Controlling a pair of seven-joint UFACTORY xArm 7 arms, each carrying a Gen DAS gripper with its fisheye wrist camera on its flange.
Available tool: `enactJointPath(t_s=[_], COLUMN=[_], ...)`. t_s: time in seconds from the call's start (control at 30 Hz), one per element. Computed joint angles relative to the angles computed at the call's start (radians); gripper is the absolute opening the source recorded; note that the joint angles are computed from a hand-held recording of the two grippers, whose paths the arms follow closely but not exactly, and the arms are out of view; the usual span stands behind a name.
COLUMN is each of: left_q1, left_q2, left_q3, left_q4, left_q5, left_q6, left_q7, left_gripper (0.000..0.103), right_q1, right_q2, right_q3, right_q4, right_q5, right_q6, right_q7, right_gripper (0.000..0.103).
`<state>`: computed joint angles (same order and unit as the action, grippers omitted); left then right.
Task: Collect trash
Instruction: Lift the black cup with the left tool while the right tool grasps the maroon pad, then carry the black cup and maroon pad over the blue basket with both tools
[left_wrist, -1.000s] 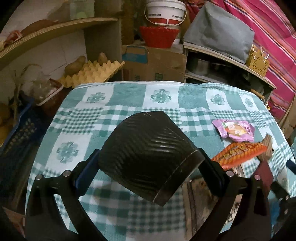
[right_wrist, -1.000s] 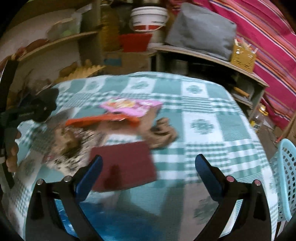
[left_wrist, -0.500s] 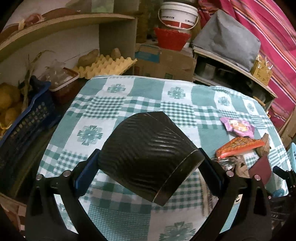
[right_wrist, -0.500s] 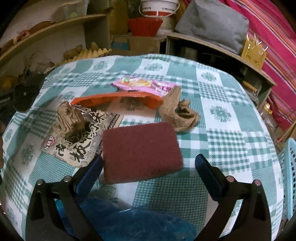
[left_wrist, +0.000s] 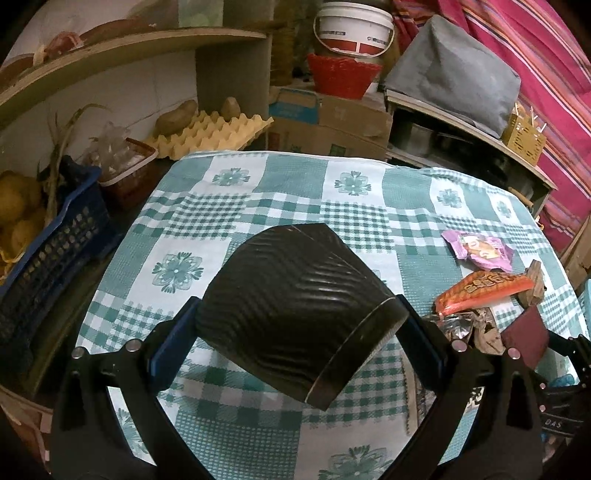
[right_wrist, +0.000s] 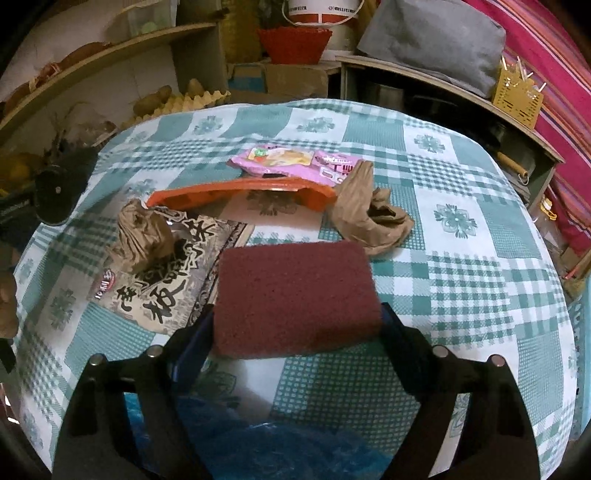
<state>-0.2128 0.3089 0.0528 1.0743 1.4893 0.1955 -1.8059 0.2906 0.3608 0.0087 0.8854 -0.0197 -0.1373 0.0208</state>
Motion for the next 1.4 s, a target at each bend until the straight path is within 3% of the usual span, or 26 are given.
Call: enactJointPath(t_s=[0.23, 0.37, 0.6, 0.73, 0.8, 1.0, 1.2, 1.4], left_q1=[-0.034, -0.069, -0.17, -0.235, -0.269, -0.36, -0.428, -0.483], left_q2=[0.016, 0.036, 0.094, 0.143, 0.178, 0.281, 0.401, 0.549], left_q3=[-0.015, -0.022, -0.022, -0.015, -0.017, -0.021, -0.035, -0.061], left_q4=[0.043, 0.083, 0.184, 0.261, 0.313, 0.462, 0.63, 0.837], left_q5=[-0.02, -0.052, -0.134, -0.191, -0.23, -0.348, -0.486, -0.629], left_q6=[0.017, 0.034, 0.05, 0.043, 0.042, 0.058, 0.084, 0.12], left_q7=[0.003, 0.03, 0.1, 0.144, 0.174, 0.291, 0.438, 0.593], left_gripper=[0.096, 0.096, 0.096, 0.096, 0.096, 0.096, 0.096, 0.096], right_q1=[0.052, -0.003, -0.309, -0.545, -0.626, -0.731, -0.672, -0.819], right_q2=[-0.09, -0.136, -0.187, -0.208, -0.215, -0.218, -0.221, -0.206], right_q3=[-0.078, -0.067, 0.08, 0.184, 0.196, 0.138, -0.03, -0.025], right_q4=[-0.077, -0.118, -0.157, -0.169, -0.17, -0.157, -0.181, -0.173], right_q5=[0.018, 0.041, -0.055, -0.222, -0.307, -0.472, -0.377, -0.531], right_q6=[-0.06, -0.089, -0.103, -0.117, -0.132, -0.155, -0.192, -0.216], right_q7=[-0.029, -0.059, 0.018, 0.162, 0.235, 0.37, 0.268, 0.377], right_gripper=[0.084, 0.084, 0.084, 0.084, 0.084, 0.084, 0.084, 0.084])
